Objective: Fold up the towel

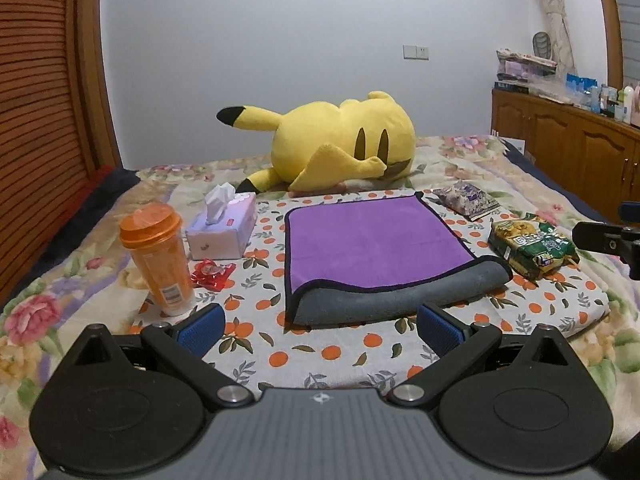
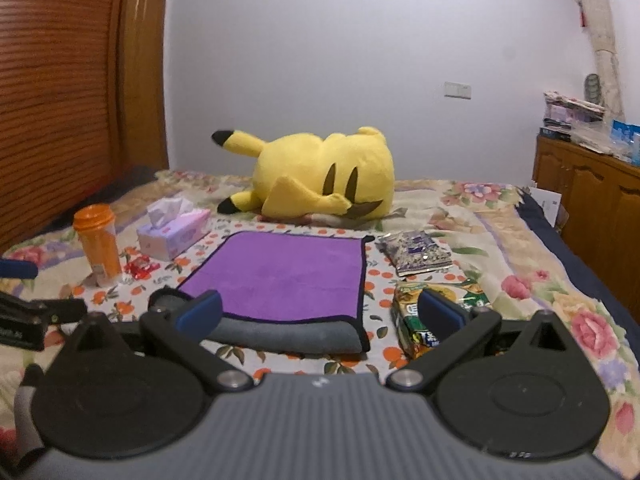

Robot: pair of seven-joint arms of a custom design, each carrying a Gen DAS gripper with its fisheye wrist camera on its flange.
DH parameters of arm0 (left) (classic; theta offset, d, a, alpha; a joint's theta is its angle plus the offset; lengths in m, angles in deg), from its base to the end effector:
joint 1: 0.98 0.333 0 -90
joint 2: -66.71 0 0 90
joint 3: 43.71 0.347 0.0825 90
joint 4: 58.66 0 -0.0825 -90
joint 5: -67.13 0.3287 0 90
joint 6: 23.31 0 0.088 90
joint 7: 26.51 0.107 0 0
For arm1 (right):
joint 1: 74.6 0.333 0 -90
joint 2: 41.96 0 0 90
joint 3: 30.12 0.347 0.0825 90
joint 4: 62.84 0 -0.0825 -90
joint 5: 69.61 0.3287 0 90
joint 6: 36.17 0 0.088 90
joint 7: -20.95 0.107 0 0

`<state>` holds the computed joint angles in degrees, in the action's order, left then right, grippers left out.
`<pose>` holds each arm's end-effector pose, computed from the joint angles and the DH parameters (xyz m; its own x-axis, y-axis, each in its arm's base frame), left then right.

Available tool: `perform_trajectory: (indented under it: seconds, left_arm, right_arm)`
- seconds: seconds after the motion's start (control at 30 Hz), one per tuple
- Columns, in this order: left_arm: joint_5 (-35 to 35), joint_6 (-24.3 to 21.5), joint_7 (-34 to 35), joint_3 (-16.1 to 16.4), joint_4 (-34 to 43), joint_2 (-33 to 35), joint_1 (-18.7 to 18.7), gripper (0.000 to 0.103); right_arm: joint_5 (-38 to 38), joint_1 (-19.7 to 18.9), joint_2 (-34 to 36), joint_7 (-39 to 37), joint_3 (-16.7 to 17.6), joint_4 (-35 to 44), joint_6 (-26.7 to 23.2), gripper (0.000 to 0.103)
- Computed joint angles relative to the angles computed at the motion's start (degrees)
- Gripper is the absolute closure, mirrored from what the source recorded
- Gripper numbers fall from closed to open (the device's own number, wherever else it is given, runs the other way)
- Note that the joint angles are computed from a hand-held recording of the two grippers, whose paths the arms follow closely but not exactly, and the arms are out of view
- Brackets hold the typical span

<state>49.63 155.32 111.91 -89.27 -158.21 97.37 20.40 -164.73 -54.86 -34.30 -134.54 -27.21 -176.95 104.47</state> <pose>0.6598 -0.1375 0.5054 -0.5952 -0.7992 -0.0841 -0.3673 0.3637 -0.8560 0.5252 0.2179 0.4901 -0.3393 -0.9407 0.0008 -0.3418 0.1225 -0.9317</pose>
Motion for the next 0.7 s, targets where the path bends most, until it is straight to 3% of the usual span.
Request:
perform_trajectory:
  seconds: [0.37, 0.7]
  left_arm:
    - [-1.85, -9.12, -1.51, 11.00, 9.91, 2.78, -9.78, 0.000]
    - [-3.67, -14.27, -1.34, 18.58, 17.75, 5.99, -16.50, 0.000]
  right_arm:
    - [8.72, -1.22, 3.14, -12.74, -2.05, 5.19, 4.41, 0.000]
    - [13.70, -0.91, 6.46, -19.57, -4.08, 8.81, 6.76, 0.000]
